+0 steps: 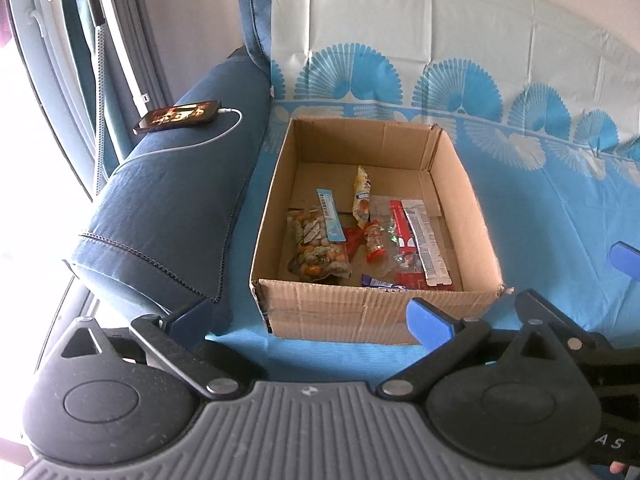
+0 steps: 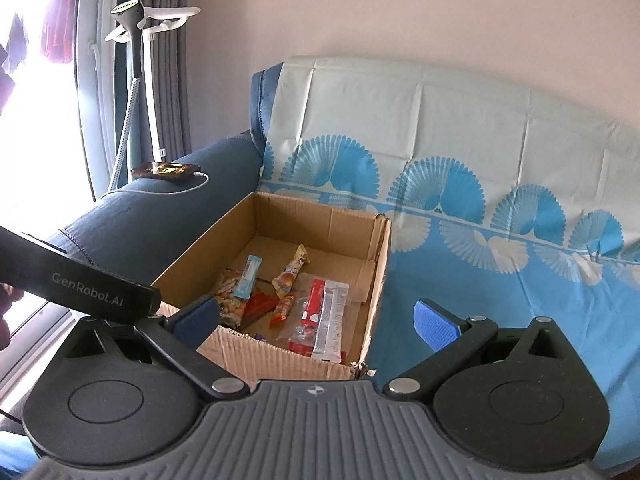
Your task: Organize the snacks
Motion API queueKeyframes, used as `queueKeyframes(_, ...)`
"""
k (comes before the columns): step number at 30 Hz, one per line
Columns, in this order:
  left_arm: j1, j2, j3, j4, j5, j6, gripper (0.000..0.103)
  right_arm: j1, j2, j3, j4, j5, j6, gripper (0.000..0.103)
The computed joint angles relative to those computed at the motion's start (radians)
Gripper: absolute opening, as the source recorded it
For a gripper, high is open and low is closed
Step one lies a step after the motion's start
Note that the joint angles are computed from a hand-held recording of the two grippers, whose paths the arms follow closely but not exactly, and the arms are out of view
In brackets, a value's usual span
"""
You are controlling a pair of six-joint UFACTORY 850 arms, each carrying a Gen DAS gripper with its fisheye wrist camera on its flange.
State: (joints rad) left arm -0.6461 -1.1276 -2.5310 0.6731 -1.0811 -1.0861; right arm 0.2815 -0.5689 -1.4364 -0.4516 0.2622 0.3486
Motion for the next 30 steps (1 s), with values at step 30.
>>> queueKeyframes(30,0.0,-0.013,-0.005,0.062,-0.003,0.025,0.103,0.007,-0.022,-0.032,-0.002,-0.025,0.022,0.103)
